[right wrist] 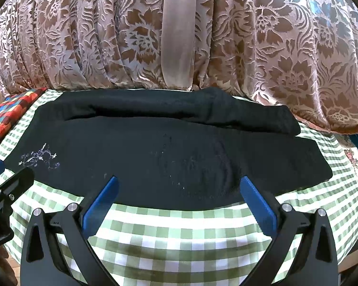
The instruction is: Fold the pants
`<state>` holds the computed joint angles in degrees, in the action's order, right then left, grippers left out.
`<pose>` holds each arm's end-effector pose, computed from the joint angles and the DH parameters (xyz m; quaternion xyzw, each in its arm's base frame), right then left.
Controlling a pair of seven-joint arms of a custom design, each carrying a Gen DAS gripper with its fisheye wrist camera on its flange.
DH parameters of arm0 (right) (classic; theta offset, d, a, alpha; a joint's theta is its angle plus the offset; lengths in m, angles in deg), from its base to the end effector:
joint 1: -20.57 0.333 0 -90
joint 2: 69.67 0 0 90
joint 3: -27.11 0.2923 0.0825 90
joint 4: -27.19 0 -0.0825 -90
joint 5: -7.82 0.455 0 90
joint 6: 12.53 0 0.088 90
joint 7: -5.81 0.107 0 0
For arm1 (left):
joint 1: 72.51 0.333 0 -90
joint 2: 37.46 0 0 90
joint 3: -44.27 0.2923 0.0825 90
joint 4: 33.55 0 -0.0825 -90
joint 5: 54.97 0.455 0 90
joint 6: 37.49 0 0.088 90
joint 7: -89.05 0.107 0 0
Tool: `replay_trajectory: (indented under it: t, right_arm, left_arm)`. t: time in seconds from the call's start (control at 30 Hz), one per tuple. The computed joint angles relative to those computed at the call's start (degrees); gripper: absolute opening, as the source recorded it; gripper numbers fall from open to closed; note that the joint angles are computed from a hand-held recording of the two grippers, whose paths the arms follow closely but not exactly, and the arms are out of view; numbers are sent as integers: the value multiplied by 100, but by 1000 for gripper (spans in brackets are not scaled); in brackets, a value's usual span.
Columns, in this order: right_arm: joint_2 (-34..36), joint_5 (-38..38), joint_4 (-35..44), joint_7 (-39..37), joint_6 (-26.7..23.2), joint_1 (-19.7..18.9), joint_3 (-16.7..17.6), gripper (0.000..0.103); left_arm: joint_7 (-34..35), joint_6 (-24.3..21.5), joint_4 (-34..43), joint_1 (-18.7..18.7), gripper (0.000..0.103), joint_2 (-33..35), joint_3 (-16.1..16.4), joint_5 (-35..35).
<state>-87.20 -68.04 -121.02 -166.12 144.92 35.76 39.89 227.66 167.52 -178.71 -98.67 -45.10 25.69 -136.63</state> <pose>0.4231 0.2622 0.3175 -0.6244 0.6602 -0.3164 0.2724 0.4181 -0.2378 0.3240 -0.6197 0.6501 -0.3556 0.2588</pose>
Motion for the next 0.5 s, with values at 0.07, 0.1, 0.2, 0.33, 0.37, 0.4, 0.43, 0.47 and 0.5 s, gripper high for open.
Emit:
replay_trajectory:
  t: [0.07, 0.1, 0.2, 0.33, 0.37, 0.4, 0.43, 0.47, 0.5]
  right_arm:
    - [1, 11, -8, -7, -11, 14, 7, 101]
    - [6, 19, -11, -17, -4, 19, 6, 101]
    - [7, 29, -5, -40, 6, 23, 4, 101]
    - [27, 57, 15, -91, 11, 18, -5, 101]
    - [27, 58, 16, -84, 3, 19, -1, 101]
    - [25, 57, 14, -82, 11, 17, -5, 101]
    - [25, 59, 13, -97, 17, 16, -9, 101]
    - [23, 55, 12, -88, 1, 17, 0, 101]
    - [14, 47, 8, -77, -7, 15, 2, 101]
  left_arm:
    - [59, 56, 12, -4, 100, 18, -9, -38]
    - [90, 66, 15, -3, 100, 24, -3, -44]
    - [285, 109, 76, -16, 100, 52, 1, -203]
    - [241, 98, 53, -33, 100, 45, 21, -166]
    - [247, 74, 46, -32, 100, 35, 28, -161]
    - [267, 63, 47, -31, 100, 31, 30, -185]
    - [236, 55, 30, -31, 100, 22, 33, -165]
    - [227, 35, 21, -30, 100, 7, 37, -161]
    - [208, 35, 13, -28, 100, 7, 38, -147]
